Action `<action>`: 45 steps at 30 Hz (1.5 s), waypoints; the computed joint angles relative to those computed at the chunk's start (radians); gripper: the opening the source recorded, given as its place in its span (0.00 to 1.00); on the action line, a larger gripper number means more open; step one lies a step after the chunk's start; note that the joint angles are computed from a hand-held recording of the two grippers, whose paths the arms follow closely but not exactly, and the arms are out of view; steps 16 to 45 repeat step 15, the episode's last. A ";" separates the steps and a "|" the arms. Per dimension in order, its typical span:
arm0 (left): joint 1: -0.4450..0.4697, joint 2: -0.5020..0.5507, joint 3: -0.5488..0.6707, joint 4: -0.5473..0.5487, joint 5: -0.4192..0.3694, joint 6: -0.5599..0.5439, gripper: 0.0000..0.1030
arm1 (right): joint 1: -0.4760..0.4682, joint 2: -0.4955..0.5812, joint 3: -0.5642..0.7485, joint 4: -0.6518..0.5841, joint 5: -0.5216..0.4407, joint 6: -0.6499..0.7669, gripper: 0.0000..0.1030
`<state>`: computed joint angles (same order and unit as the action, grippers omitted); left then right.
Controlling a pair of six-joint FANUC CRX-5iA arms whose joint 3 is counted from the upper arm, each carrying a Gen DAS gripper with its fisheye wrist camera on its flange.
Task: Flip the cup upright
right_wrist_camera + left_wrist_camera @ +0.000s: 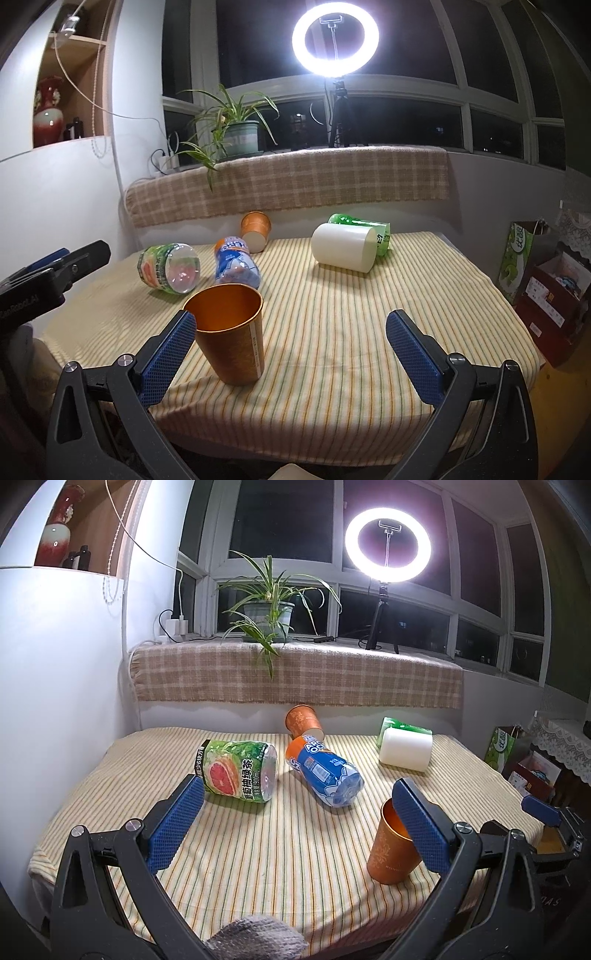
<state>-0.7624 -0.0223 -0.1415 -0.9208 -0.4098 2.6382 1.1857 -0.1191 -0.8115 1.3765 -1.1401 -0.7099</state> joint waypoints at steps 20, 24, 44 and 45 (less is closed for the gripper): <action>0.005 0.016 0.021 0.028 -0.024 -0.020 1.00 | -0.035 -0.004 -0.010 0.027 0.084 -0.011 0.99; 0.005 0.016 0.021 0.028 -0.024 -0.020 1.00 | -0.035 -0.004 -0.010 0.027 0.084 -0.011 0.99; 0.005 0.016 0.021 0.028 -0.024 -0.020 1.00 | -0.035 -0.004 -0.010 0.027 0.084 -0.011 0.99; 0.005 0.016 0.021 0.028 -0.024 -0.020 1.00 | -0.035 -0.004 -0.010 0.027 0.084 -0.011 0.99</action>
